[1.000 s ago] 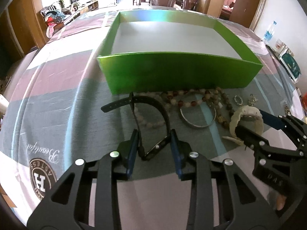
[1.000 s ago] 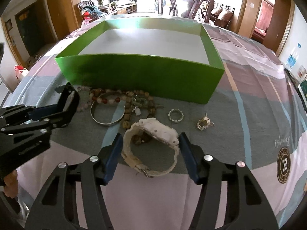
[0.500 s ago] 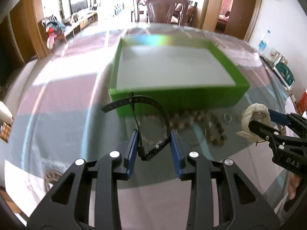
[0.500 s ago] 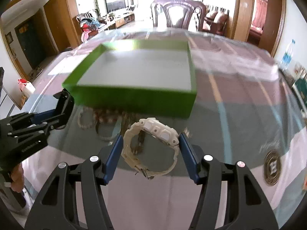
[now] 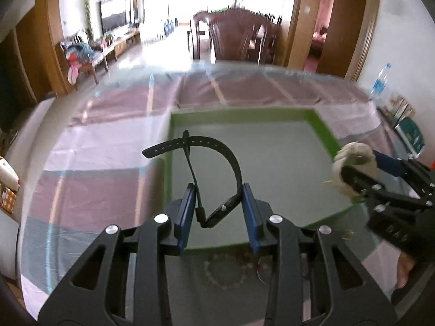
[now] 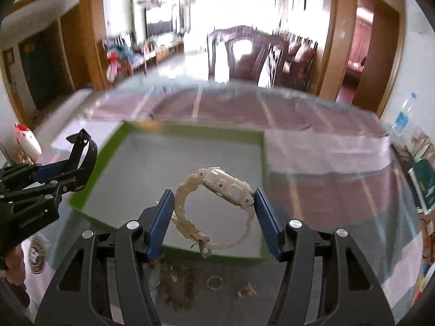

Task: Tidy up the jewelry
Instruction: 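Carry both watches over the green box and open both tools to drop them, then withdraw both tools from the box back toward the remaining jewelry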

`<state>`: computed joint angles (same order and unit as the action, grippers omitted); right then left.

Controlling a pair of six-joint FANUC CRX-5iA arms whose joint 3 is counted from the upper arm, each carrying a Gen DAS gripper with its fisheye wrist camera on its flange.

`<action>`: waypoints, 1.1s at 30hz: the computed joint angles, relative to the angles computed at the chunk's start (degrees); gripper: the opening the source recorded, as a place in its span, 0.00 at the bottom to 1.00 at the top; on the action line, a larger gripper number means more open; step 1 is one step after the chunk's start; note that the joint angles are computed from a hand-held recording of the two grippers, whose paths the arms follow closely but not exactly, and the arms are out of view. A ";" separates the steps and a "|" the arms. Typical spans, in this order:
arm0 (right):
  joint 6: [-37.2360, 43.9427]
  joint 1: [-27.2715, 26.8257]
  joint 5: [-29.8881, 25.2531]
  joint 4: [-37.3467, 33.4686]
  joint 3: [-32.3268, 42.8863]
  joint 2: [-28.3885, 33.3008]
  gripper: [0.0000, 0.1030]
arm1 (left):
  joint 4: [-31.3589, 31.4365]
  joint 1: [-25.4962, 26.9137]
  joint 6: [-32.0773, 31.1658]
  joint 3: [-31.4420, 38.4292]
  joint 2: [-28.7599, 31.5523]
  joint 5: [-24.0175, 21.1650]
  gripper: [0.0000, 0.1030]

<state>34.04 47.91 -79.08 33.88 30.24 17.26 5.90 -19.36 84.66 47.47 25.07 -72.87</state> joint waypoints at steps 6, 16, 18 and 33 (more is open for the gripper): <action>0.19 -1.70 1.41 -1.68 -0.52 2.57 0.58 | -0.31 -0.68 0.15 3.90 5.16 -1.59 0.36; -3.19 3.10 1.81 6.70 -8.87 -5.53 0.74 | 0.24 0.14 -1.01 -7.73 -3.45 5.66 0.64; -4.81 4.25 2.36 5.13 -12.00 -9.21 0.74 | -0.21 0.36 -1.70 -11.86 -6.98 7.32 0.64; -5.56 3.11 9.76 -9.19 -22.04 -14.07 0.47 | 6.18 0.18 -10.98 -33.54 -15.06 16.07 0.46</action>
<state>28.48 51.02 -69.32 24.69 8.20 3.19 12.08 -19.18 73.67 13.93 10.01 -56.80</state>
